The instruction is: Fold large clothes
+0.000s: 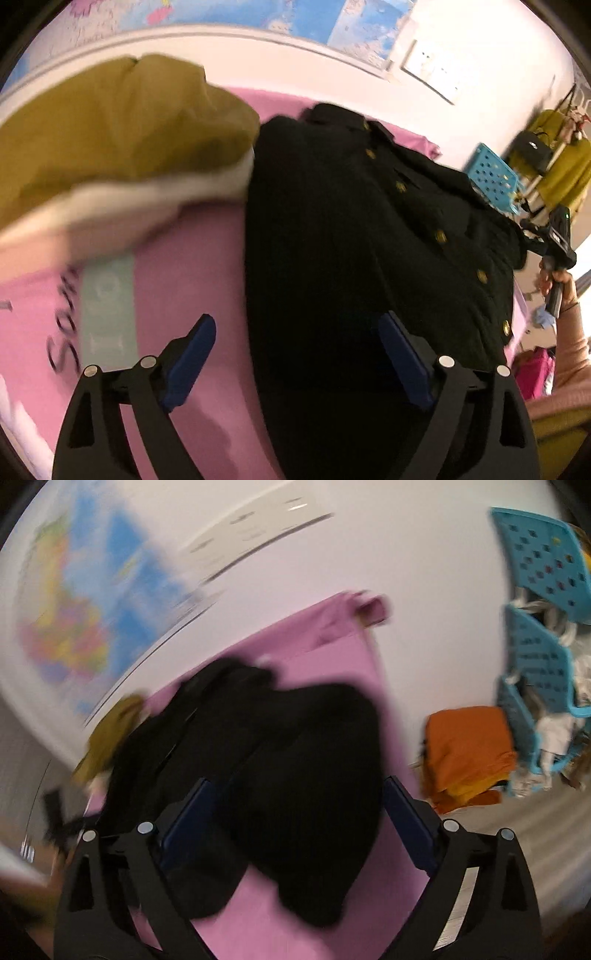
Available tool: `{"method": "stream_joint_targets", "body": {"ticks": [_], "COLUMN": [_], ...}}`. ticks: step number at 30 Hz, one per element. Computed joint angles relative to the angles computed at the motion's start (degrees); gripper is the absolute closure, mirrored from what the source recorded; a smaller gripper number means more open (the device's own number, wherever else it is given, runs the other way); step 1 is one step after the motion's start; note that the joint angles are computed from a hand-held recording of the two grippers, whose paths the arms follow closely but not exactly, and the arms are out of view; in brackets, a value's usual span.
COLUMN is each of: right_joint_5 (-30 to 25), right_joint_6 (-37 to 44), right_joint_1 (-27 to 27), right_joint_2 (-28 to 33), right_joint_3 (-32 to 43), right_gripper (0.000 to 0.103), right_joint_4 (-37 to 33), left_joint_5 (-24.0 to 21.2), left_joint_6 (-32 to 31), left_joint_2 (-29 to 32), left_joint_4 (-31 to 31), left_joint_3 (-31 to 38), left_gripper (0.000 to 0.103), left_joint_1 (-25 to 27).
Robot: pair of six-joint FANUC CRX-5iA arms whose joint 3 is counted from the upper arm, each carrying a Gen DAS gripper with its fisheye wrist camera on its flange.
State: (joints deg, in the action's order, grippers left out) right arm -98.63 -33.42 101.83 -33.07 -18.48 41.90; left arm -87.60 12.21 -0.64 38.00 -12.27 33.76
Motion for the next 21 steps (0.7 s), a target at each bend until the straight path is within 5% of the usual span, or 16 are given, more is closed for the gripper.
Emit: {"method": "stream_joint_targets", "body": {"ticks": [3,5,7,9,13,16,19,21], "right_joint_5": [-0.5,1.2,-0.1,-3.7,-13.7,-14.9,-8.6,-3.0], "right_joint_6": [2.0,2.6,5.2,9.4,14.7,20.5,21.6,21.8], "right_joint_1": [0.7,-0.8,-2.6,-3.0,-3.6,-8.8,-16.2,-22.1], "right_joint_2": [3.1,3.0,4.2,5.5,8.1,8.6,6.5,4.9], "right_joint_3": [2.0,1.3,3.1,6.2,12.1,14.0,11.2,8.6], "right_gripper": [0.014,0.054,0.083,0.086,0.091,0.091,0.091,0.090], "right_joint_4": [-4.5,-5.9,-5.9,-3.4,3.8,6.5,2.9,-3.9], "left_joint_5": [-4.2,-2.1,-0.2,2.6,14.3,23.9,37.3,39.2], "left_joint_6": [-2.4,-5.2,-4.9,-3.7,-1.5,2.2,12.7,13.8], "left_joint_2": [0.1,-2.1,-3.2,-4.2,-7.9,-8.3,-8.8,-9.1], "left_joint_4": [-3.1,-2.3,-1.8,-1.0,4.1,4.3,-6.7,-9.5], "left_joint_3": [-0.6,-3.3,-4.0,-4.0,-4.3,-2.8,-1.1,-1.7], "left_gripper": [0.016,0.021,0.069,0.098,0.099,0.098,0.074,0.071], "left_joint_1": [0.6,0.5,-0.3,-0.6,-0.2,-1.8,-6.7,-8.2]}}
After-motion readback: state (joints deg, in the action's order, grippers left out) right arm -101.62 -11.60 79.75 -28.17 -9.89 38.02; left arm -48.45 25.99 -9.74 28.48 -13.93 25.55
